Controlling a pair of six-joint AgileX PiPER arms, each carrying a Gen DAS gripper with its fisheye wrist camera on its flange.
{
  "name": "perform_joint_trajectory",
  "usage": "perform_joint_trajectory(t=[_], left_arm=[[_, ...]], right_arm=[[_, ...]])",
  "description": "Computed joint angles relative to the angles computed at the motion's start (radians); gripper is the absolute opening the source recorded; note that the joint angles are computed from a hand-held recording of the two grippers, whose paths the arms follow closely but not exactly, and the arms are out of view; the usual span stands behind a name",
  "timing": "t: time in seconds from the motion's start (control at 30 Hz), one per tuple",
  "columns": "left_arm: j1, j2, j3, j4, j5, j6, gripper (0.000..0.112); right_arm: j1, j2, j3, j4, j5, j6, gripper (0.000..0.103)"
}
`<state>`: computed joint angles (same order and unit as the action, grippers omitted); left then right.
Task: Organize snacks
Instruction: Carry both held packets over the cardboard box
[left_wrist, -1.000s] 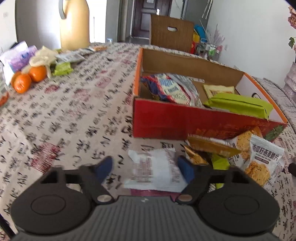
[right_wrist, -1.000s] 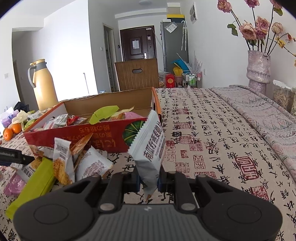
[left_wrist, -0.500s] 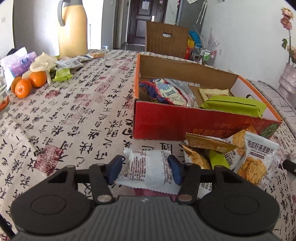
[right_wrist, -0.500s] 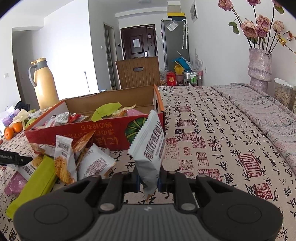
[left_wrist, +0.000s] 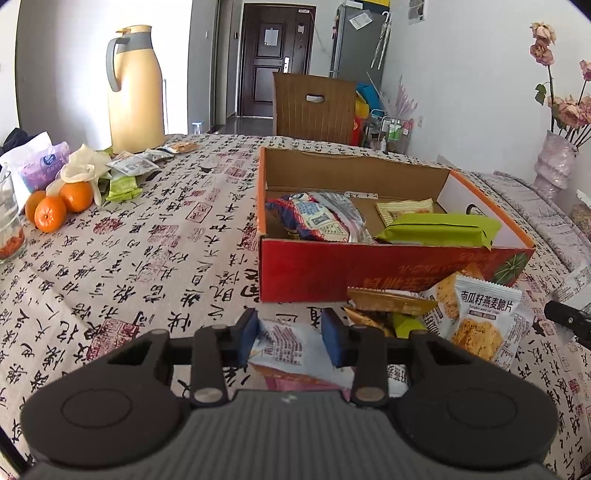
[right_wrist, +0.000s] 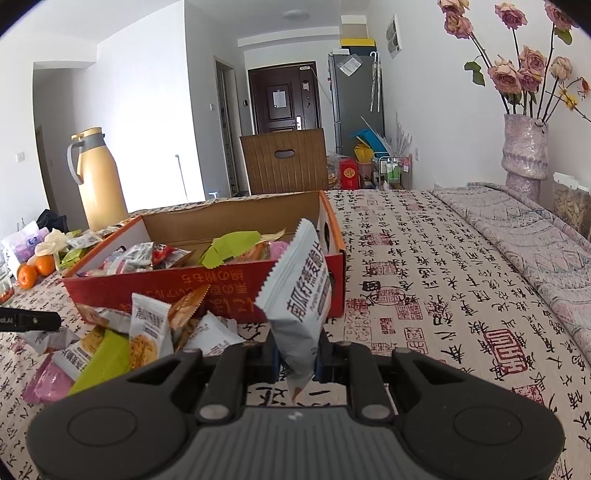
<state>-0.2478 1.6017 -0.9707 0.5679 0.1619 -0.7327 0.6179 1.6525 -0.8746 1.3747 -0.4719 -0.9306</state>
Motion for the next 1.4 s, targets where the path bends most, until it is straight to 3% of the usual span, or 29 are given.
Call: perform_joint_trajectory(t=[0.4,0.67,0.9,1.17,1.3,1.4], left_arm=[[0.003,-0.053,0.029,0.082,-0.034,-0.077,0.039],[-0.038,-0.093,-0.005,0.388,-0.032,-0.359,0.039],[-0.074,-0.041,-0.114,0.535,-0.03,-0.486,0.039],[-0.1,0.106,-0.312,0.399,0.003,-0.336,0.039],[-0.093,0.189,-0.42,0.265,0.024,-0.212,0.039],[-0.092,0.257,-0.497,0.258,0.038,-0.216,0.039]], right_arm=[[0.007,-0.009,0.002,-0.002,-0.014,0.004,0.016],[0.004,-0.002,-0.059,-0.016,-0.009,-0.021,0.016],[-0.02,0.046,-0.177,-0.038,0.022,-0.062,0.016],[-0.074,0.157,-0.372,-0.03,0.09,-0.139,0.016],[-0.11,0.241,-0.502,0.051,0.138,-0.248,0.016],[-0.137,0.3,-0.592,0.153,0.167,-0.356,0.016]])
